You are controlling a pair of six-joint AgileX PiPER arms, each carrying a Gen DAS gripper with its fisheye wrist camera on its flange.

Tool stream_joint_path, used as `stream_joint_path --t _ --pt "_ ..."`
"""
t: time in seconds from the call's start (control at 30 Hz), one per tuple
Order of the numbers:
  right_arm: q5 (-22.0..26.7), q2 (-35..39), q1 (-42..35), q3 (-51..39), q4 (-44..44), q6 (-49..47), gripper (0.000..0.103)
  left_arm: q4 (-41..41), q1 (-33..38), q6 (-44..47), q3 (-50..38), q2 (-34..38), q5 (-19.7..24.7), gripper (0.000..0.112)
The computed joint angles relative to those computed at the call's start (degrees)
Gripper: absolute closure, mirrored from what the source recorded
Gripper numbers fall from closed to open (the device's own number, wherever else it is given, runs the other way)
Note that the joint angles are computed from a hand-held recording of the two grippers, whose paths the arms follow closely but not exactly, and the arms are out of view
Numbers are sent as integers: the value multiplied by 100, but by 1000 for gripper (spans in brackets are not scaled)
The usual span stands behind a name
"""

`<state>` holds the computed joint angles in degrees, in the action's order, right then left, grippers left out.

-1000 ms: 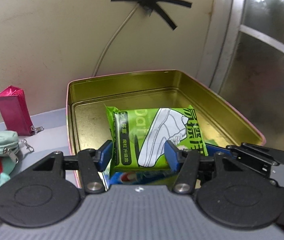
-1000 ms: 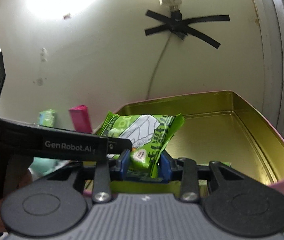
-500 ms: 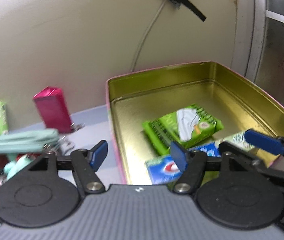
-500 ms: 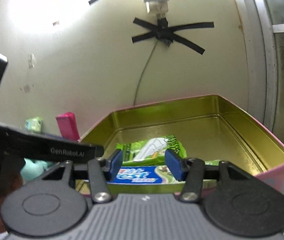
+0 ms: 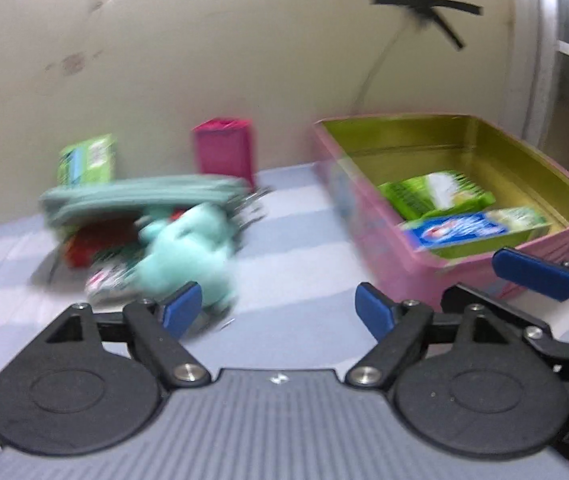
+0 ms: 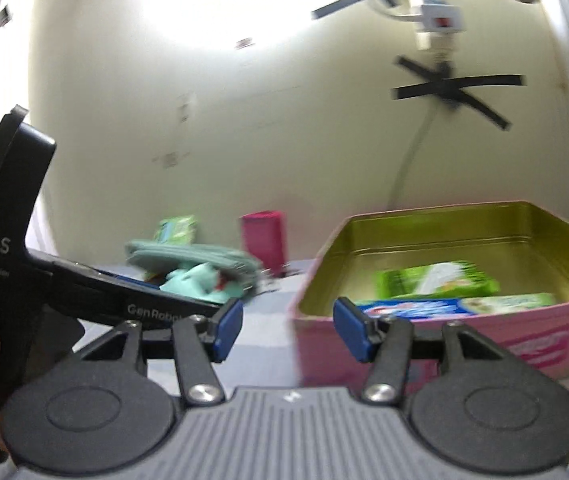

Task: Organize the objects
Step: 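Move the right tool to the teal plush bear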

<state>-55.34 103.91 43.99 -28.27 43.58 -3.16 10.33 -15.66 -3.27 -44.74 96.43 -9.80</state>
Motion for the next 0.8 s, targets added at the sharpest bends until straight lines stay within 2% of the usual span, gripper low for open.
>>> stream_joint_path --t 0.1,0.2,0.27,0.37,0.43,0.53,0.6,0.7,0.8 --pt "437 207 58 -417 -9 -288 51 611 633 -413 157 140 -204 27" --pt "917 438 53 -849 -68 -464 51 1197 1278 -929 23 518 -229 27" --pt "1250 591 0 -1168 -90 -629 51 1074 1649 -795 -133 794 -236 27" --pt "1725 834 -80 -1728 8 -1031 50 80 1960 207 -287 1095 -426 27" --pt "1991 1037 -157 -2169 127 -1274 48 -33 2143 304 -379 1213 -552 27" --pt "2295 1353 -309 -2867 380 -1583 39 2 2272 195 -492 1359 -656 27" --pt "2351 1588 -406 -3280 535 -1690 22 -123 2288 295 -523 1460 -723 25" --pt "2460 1928 -525 -3882 715 -1800 19 -380 2290 543 -342 1535 -1162 22" --pt "2549 2290 -591 -4446 949 -2010 13 -111 2353 212 -410 1559 -1097 21"
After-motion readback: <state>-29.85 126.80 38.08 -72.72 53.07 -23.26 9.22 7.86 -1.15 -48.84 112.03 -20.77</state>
